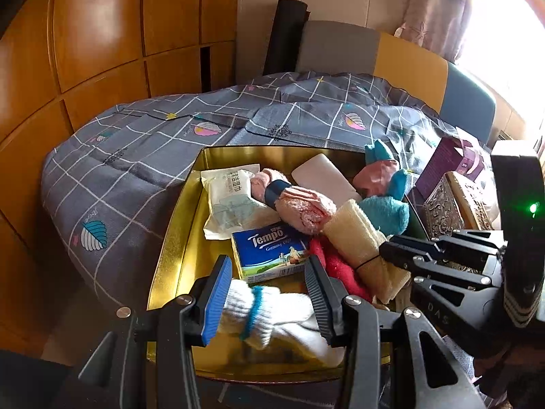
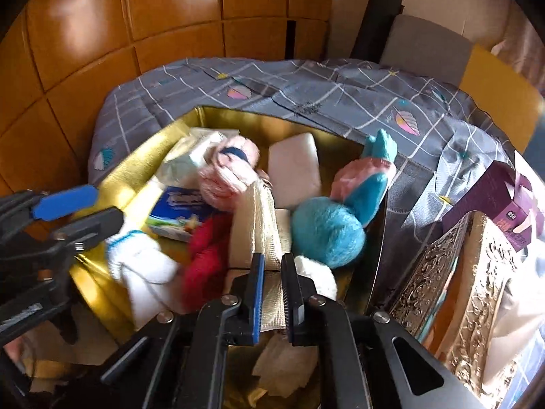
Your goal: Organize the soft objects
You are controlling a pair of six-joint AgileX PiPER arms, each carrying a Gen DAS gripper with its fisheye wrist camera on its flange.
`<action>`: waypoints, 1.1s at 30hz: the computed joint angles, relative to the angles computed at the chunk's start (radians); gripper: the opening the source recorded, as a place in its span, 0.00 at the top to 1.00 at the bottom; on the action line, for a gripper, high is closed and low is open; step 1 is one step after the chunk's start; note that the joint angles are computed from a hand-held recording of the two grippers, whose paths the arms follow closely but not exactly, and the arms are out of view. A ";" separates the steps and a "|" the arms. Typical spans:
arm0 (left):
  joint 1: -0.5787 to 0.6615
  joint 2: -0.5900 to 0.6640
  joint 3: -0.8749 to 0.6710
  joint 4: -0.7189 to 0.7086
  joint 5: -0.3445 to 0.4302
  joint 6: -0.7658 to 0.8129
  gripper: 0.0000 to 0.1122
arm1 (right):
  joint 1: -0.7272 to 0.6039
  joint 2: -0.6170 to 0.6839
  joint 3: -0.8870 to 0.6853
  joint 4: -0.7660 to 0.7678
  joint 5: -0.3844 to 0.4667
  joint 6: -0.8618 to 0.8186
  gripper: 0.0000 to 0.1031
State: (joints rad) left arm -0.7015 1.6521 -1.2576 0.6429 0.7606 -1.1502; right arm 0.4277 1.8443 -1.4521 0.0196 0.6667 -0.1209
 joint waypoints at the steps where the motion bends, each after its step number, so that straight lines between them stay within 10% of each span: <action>1: -0.001 -0.001 -0.002 0.005 0.004 -0.004 0.60 | 0.000 -0.003 0.007 -0.002 -0.005 0.002 0.90; 8: -0.028 0.000 -0.018 0.059 0.038 -0.066 0.60 | 0.019 -0.103 0.135 -0.094 -0.103 0.098 0.83; 19: -0.125 0.017 -0.085 0.164 0.109 -0.140 0.58 | 0.080 -0.326 0.360 -0.623 -0.176 0.732 0.29; 22: -0.152 0.022 -0.106 0.192 0.129 -0.160 0.43 | 0.074 -0.371 0.389 -0.672 -0.168 0.806 0.26; 33: -0.241 0.060 -0.172 0.315 0.280 -0.243 0.38 | 0.038 -0.422 0.436 -0.703 -0.175 0.895 0.19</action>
State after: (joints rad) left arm -0.9427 1.7116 -1.4299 0.9580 1.0406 -1.3929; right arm 0.4657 1.4224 -1.0163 -0.6838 0.4916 0.7736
